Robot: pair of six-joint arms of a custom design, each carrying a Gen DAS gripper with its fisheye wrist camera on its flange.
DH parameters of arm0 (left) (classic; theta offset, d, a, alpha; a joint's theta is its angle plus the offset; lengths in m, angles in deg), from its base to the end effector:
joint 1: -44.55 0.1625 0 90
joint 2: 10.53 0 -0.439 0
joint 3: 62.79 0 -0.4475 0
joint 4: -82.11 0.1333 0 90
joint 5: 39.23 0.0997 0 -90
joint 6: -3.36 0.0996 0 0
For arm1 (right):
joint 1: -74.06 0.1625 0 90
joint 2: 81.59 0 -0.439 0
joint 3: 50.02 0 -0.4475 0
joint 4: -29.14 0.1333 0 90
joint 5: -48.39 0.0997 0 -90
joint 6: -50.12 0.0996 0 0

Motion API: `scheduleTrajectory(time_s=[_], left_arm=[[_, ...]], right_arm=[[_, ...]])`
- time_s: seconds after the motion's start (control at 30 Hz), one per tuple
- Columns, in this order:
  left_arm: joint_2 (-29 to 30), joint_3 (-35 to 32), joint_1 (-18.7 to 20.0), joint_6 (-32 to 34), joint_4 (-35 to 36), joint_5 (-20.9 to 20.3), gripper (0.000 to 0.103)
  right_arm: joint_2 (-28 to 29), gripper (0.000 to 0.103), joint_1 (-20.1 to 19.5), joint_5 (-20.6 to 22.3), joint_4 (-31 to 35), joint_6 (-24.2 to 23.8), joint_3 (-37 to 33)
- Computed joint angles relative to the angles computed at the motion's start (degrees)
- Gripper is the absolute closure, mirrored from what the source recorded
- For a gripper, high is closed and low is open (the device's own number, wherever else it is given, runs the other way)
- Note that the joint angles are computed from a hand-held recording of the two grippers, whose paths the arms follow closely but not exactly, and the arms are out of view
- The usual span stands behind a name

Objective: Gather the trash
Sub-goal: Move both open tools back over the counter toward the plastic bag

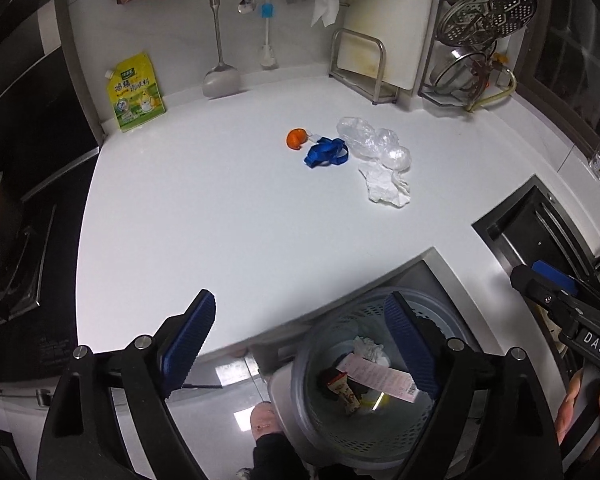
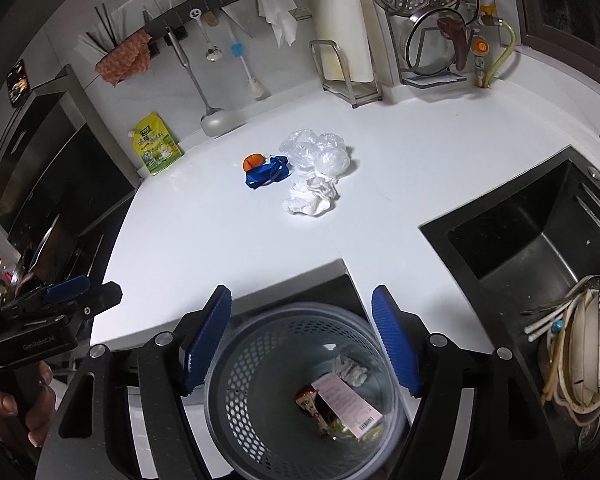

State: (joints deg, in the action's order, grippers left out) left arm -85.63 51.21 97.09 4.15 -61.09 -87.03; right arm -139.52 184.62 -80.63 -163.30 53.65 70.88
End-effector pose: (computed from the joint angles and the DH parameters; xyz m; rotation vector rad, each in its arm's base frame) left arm -0.1914 -0.5790 0.2589 0.6918 2.3576 -0.5901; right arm 0.2637 -0.5020 0.1395 0.0543 -2.4458 1.0309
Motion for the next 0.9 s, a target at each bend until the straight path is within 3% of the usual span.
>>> scheduleTrajectory(time_s=[0.5,0.9], left_arm=[[11.4,-15.8,8.2,8.9,1.6,-3.8,0.018],[22.3,-29.0,12.5,16.7,1.9,-8.2,0.017]], right_arm=[[7.9,0.033,-2.9,-1.9,5.2,5.8,-12.0],[15.4,0.032,-4.9,-5.8,4.8,5.2,-21.8]])
